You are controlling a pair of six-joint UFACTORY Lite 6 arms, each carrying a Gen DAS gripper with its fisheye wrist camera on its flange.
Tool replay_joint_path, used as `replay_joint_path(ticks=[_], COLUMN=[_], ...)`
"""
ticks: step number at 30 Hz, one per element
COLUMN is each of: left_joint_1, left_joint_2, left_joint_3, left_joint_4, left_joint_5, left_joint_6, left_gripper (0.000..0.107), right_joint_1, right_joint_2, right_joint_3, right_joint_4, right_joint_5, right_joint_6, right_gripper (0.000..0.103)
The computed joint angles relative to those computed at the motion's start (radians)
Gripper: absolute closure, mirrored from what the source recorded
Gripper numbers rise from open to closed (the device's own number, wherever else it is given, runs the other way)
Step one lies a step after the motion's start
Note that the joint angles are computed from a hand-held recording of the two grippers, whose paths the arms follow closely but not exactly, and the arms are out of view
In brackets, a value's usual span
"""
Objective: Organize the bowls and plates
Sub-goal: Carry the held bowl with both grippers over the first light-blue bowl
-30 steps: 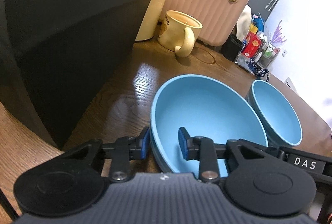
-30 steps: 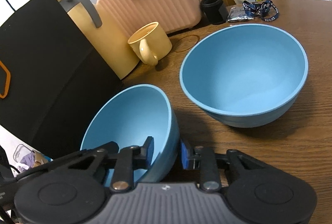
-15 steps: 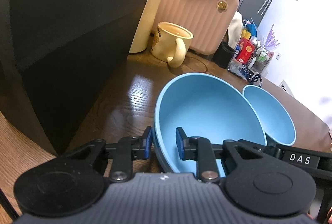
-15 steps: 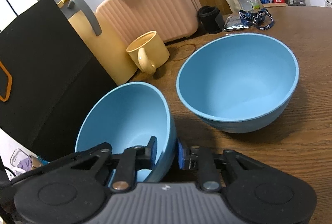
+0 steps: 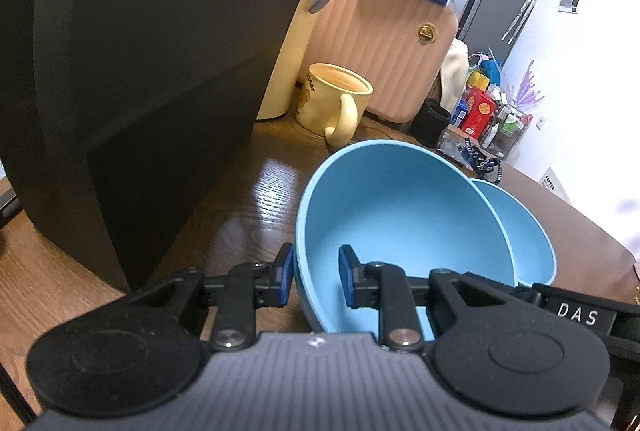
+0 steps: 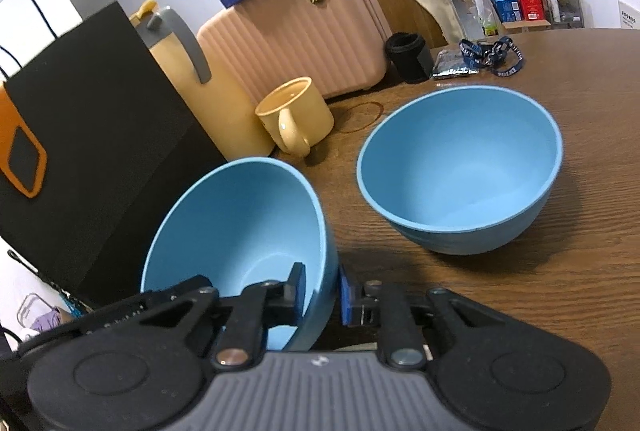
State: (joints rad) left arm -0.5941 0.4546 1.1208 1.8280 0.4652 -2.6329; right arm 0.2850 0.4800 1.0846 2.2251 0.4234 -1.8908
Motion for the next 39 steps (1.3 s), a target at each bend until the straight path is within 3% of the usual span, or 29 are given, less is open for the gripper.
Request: replay_joint_path(ticks=[8,14,20,25,33,39], left_joint_1=[-0.093,-0.201,-0.332,-0.442,-0.588,-0.660], left_joint_2=[-0.095,-0.171,-0.197,-0.181,-0.068,0.049], left_joint_3=[-0.044,-0.067,-0.026,0.040,0.225,0.388], left_joint_4=[-0.136,-0.245,-0.355,-0.421,-0.499,-0.549], left_joint_5=[0.058,0.135,0.232,0.304,0.377,0.394], left_joint_6=[0.105,0.181,0.271,0.327,0.409,0.472], left_gripper=[0.084,0.092,0.092,0.092,0.092,0.092], right_joint_1=[-0.029,-0.080,-0.172,-0.314,-0.692,-1.103], right_joint_2=[-0.190,-0.396,-0.637,-0.856,-1.138,-1.201], right_joint_3=[-0.178,-0.346,-0.509,-0.624,-0.720,-0.724], right_joint_4=[0.031,-0.008,-0.166,-0.409,-0.812,-0.971], right_joint_5=[0.021,0.032,0.042,0.089,0.326,0.625], right_joint_6=[-0.037,-0.013,0.112,0.308,0.574,0.534], right_gripper=[0.086,0.087,0.087,0.087,0.087,0.087])
